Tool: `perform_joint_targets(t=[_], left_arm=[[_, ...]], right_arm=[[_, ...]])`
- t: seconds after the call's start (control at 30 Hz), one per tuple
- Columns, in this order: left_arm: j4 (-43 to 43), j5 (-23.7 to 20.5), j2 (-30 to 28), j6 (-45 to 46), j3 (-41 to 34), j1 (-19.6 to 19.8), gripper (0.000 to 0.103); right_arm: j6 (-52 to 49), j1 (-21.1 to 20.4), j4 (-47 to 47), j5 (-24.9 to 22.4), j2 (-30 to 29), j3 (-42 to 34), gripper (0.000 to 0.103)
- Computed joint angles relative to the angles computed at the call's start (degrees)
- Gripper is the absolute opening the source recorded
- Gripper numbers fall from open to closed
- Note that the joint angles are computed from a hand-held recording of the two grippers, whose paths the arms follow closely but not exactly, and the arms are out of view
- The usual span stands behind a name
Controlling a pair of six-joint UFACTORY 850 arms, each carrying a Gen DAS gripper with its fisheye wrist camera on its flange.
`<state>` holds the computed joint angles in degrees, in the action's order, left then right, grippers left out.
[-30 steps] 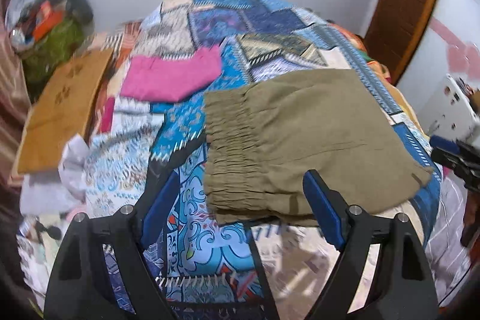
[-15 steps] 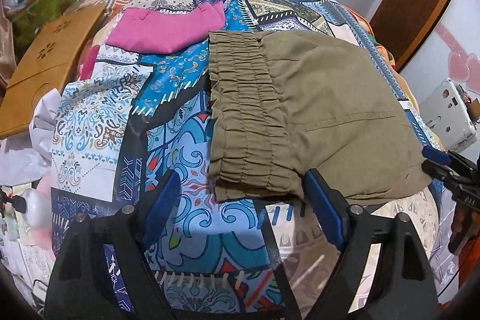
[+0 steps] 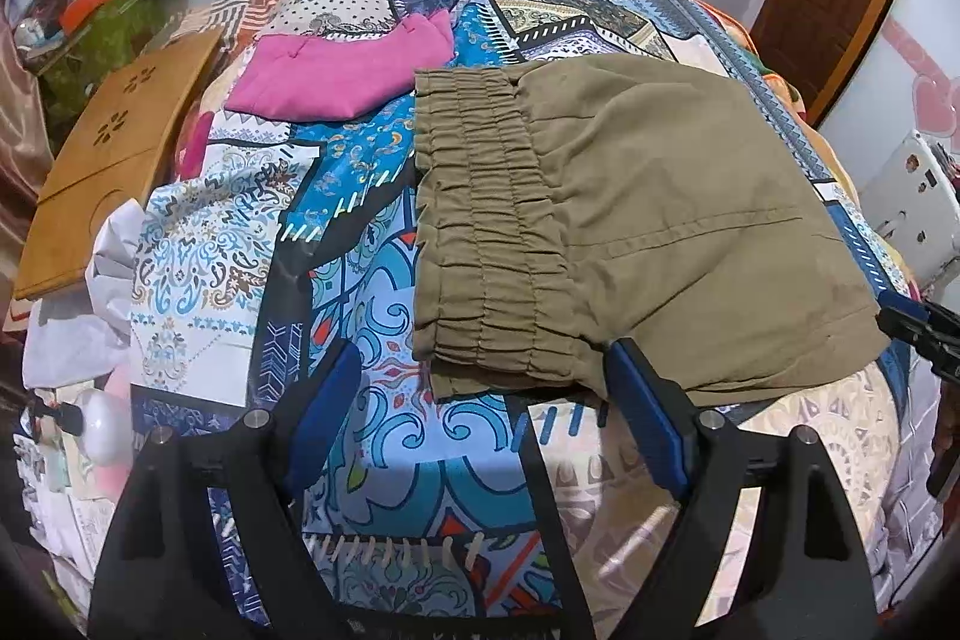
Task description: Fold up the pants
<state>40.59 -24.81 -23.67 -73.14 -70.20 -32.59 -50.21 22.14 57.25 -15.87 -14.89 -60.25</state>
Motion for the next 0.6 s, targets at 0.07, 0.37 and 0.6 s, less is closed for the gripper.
perform_joint_targets(t=[0.07, 0.37, 0.6], left_arm=[[1.32, -1.87, 0.20, 0.44, -0.86, -0.23, 0.085], [6.64, -6.81, -2.68, 1.48, -9.22, 2.06, 0.085], [1.15, -8.08, -10.46, 9.31, -19.74, 5.85, 0.085]], right_arm=[[2.19, -0.53, -2.27, -1.63, -0.25, -1.10, 0.048], [7.67, -1.81, -10.78, 1.67, -2.58, -7.98, 0.050], [9.00, -3.12, -14.13, 2.62, -9.28, -17.17, 0.051]])
